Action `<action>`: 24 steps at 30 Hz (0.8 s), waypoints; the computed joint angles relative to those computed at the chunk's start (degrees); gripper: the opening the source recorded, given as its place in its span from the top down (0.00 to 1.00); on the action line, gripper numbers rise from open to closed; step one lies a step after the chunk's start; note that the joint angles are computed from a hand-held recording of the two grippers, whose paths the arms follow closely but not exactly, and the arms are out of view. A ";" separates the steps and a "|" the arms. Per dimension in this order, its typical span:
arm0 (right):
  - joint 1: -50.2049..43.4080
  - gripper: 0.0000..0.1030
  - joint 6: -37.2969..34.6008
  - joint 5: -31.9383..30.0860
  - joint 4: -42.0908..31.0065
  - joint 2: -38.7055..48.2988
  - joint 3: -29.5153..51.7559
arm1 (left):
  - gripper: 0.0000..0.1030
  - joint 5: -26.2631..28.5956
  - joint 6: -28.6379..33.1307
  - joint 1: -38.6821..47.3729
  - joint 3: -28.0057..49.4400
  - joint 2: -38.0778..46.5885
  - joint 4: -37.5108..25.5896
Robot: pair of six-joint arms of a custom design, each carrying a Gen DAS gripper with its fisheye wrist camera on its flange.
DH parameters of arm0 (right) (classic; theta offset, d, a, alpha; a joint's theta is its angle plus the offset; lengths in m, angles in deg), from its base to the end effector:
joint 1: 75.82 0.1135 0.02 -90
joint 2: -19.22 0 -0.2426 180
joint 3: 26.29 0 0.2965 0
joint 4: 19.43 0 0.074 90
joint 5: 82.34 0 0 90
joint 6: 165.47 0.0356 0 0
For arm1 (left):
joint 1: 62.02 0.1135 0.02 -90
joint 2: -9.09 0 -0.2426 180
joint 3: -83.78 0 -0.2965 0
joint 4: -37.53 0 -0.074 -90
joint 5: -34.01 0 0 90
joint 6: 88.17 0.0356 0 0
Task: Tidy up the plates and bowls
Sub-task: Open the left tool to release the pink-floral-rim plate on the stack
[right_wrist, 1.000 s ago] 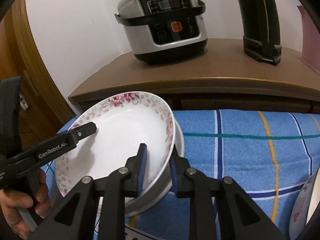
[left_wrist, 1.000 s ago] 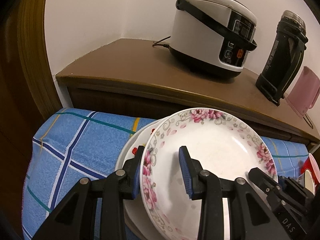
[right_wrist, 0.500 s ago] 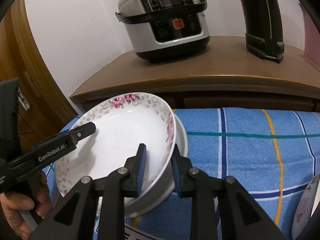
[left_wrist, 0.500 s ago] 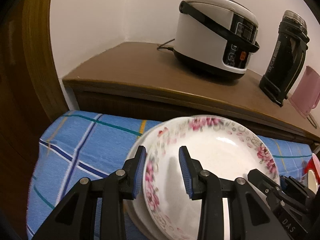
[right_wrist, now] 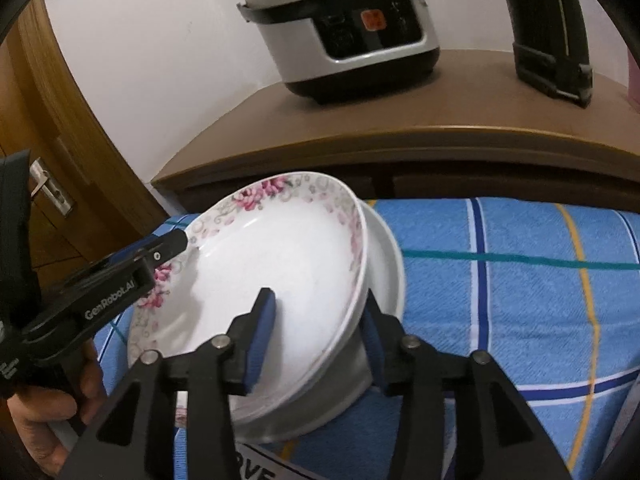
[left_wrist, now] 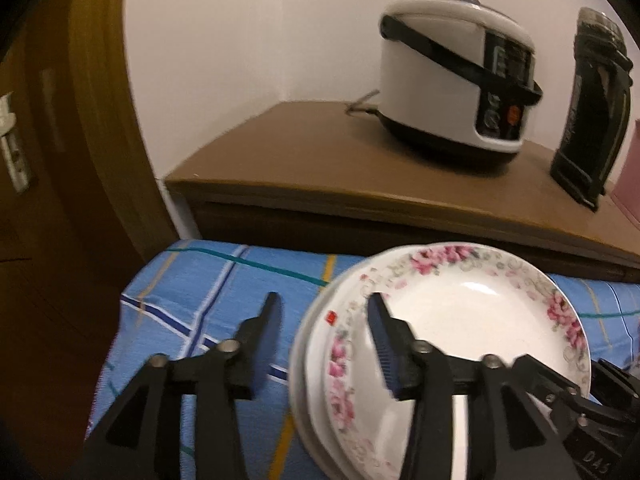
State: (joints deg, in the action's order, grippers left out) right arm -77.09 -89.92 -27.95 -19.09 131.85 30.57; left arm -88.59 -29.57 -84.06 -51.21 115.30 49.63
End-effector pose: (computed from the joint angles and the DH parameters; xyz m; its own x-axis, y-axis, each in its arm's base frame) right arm 0.3389 0.0132 0.0075 -0.7193 -0.1870 -0.6691 -0.5078 0.7987 0.3227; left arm 0.2840 -0.0943 0.0080 -0.5924 -0.2337 -0.7710 -0.3743 0.9273 0.0065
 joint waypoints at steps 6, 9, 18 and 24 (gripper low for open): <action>-3.02 0.44 3.63 -2.00 10.58 -3.81 -6.76 | 0.41 -3.41 -0.54 -1.02 -1.88 -1.13 2.57; -4.40 0.44 5.12 -1.77 14.84 -6.10 -9.84 | 0.41 -3.67 -0.41 -1.26 -1.80 -0.76 2.91; -6.05 0.40 6.51 0.63 22.43 -11.04 -15.98 | 0.41 -8.10 -0.37 -3.67 -3.27 -0.68 7.66; -7.37 0.40 6.40 2.28 26.35 -13.15 -19.71 | 0.41 -10.69 -0.82 -5.33 -6.16 -2.04 12.85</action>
